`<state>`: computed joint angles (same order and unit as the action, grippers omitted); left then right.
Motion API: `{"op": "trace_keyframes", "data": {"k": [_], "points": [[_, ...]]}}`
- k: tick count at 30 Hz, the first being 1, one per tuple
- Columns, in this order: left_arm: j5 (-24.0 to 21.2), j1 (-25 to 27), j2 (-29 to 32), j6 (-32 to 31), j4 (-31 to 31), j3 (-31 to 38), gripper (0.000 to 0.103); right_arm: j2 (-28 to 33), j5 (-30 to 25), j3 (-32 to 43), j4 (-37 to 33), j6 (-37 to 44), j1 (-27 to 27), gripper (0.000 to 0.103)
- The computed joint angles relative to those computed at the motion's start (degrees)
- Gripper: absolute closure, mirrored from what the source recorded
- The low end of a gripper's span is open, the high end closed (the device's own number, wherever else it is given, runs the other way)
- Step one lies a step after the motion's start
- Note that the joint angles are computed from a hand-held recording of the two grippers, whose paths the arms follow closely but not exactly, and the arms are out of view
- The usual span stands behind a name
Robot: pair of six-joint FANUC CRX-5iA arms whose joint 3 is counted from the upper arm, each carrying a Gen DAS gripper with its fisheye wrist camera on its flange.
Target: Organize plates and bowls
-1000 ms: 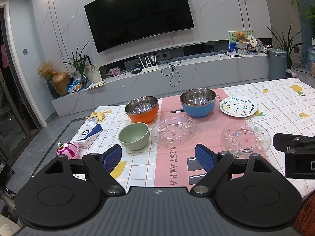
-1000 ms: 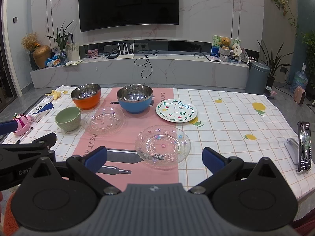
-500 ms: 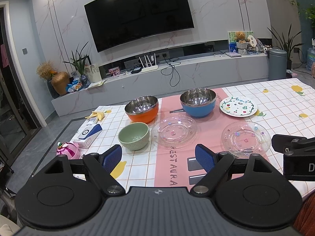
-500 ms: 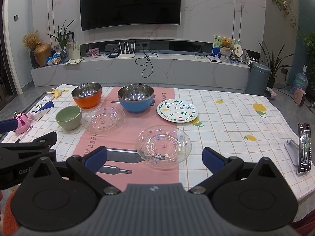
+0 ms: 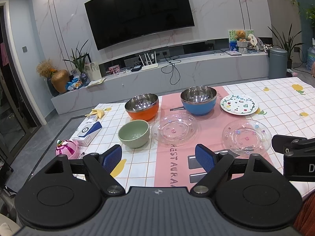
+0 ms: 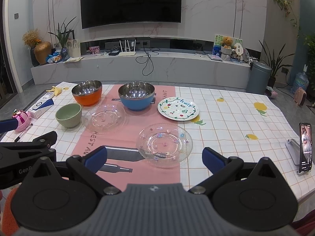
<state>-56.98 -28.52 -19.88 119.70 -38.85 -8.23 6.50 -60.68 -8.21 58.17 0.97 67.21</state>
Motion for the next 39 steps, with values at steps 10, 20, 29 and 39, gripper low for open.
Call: {"op": "trace_keyframes", "data": {"k": [10,20,29,39], "points": [[2.9,2.9,-0.9,-1.5,2.6,-2.2,0.004,0.1,1.1,-0.3,-0.1,-0.7,-0.5,0.003],[12.2,11.4,-2.5,-10.4,17.4,-7.7,0.026,-1.4,6.3,-5.2,3.1,-7.5,-2.6,0.003],[23.0,18.1,-0.1,-24.7,37.5,-14.8,0.063,-0.5,9.6,-8.0,3.5,-12.7,-6.7,0.035],[41.3,18.3,6.1,-49.2,68.3,-24.4,0.074,0.2,18.8,-11.6,6.0,-18.9,-14.3,0.068]]}}
